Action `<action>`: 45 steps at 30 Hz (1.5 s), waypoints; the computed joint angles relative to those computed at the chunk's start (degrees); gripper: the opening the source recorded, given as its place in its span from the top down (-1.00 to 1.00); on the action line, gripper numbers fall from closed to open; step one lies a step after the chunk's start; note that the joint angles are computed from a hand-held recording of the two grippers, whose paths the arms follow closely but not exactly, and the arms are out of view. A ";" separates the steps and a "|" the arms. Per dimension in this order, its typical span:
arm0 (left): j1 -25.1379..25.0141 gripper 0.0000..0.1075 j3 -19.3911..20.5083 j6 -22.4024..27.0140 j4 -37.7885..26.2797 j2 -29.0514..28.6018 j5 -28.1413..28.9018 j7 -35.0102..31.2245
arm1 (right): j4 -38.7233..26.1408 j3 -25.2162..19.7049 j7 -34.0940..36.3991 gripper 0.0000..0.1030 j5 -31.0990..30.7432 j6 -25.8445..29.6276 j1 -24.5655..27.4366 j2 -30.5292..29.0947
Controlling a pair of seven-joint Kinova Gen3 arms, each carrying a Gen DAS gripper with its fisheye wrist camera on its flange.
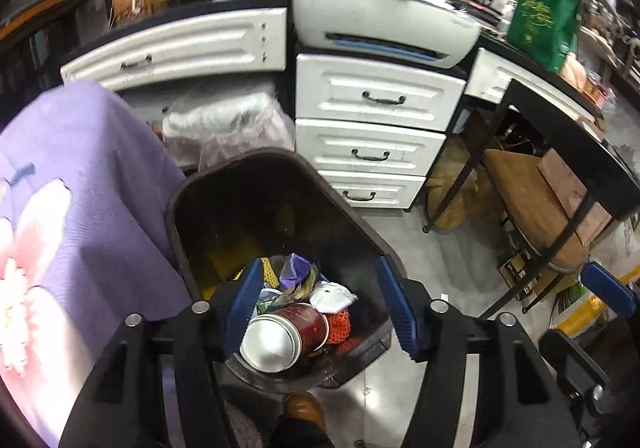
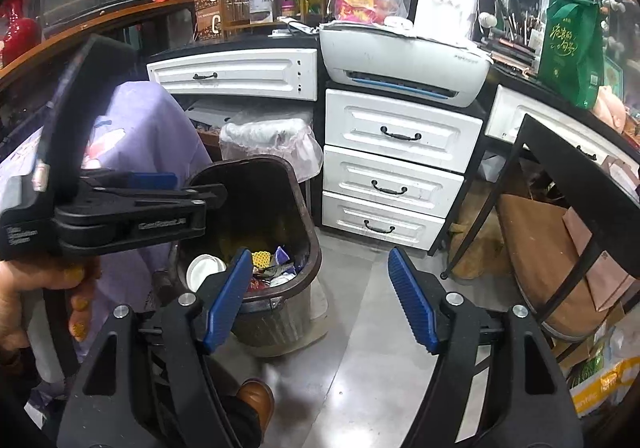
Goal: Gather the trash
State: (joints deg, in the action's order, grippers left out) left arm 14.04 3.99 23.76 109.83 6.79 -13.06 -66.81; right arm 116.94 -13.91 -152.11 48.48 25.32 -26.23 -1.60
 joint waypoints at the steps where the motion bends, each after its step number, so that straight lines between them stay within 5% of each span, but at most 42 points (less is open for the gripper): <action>1: 1.46 -0.18 -1.03 -0.39 0.87 -1.34 -1.28 1.11 | 0.24 -0.27 0.01 -0.44 -0.34 0.38 -0.25 -0.94; 4: 2.85 -0.28 -0.78 -0.20 2.89 -4.76 -7.45 7.82 | 0.70 -2.41 -1.58 -0.58 0.15 2.28 -0.50 -3.54; 8: -3.66 -0.38 7.97 1.22 7.08 -13.08 -16.04 16.23 | 0.00 -5.54 0.73 -0.59 -2.69 4.12 -0.42 -6.88; 13: -4.72 -0.69 8.74 2.95 12.13 -25.76 -16.69 18.39 | -1.24 -13.12 -1.05 -0.74 -4.12 7.27 0.70 -11.78; 17: -3.36 -0.80 9.29 9.09 14.99 -36.38 -19.95 21.66 | -2.58 -20.09 -2.99 -0.79 -4.20 9.96 1.47 -14.73; 29: -14.83 -0.82 10.79 32.27 14.00 -62.02 -8.11 7.65 | -5.15 -41.36 -6.92 -0.89 -9.47 15.62 11.25 -26.54; 37: -19.96 -0.82 9.49 46.10 10.04 -73.05 -1.80 3.42 | -5.74 -42.04 -0.57 -0.89 -19.58 18.55 8.39 -33.16; 45: -24.29 -0.82 7.02 46.23 9.78 -80.88 2.56 -0.08 | -4.05 -41.40 3.40 -0.89 -25.80 16.03 9.57 -39.07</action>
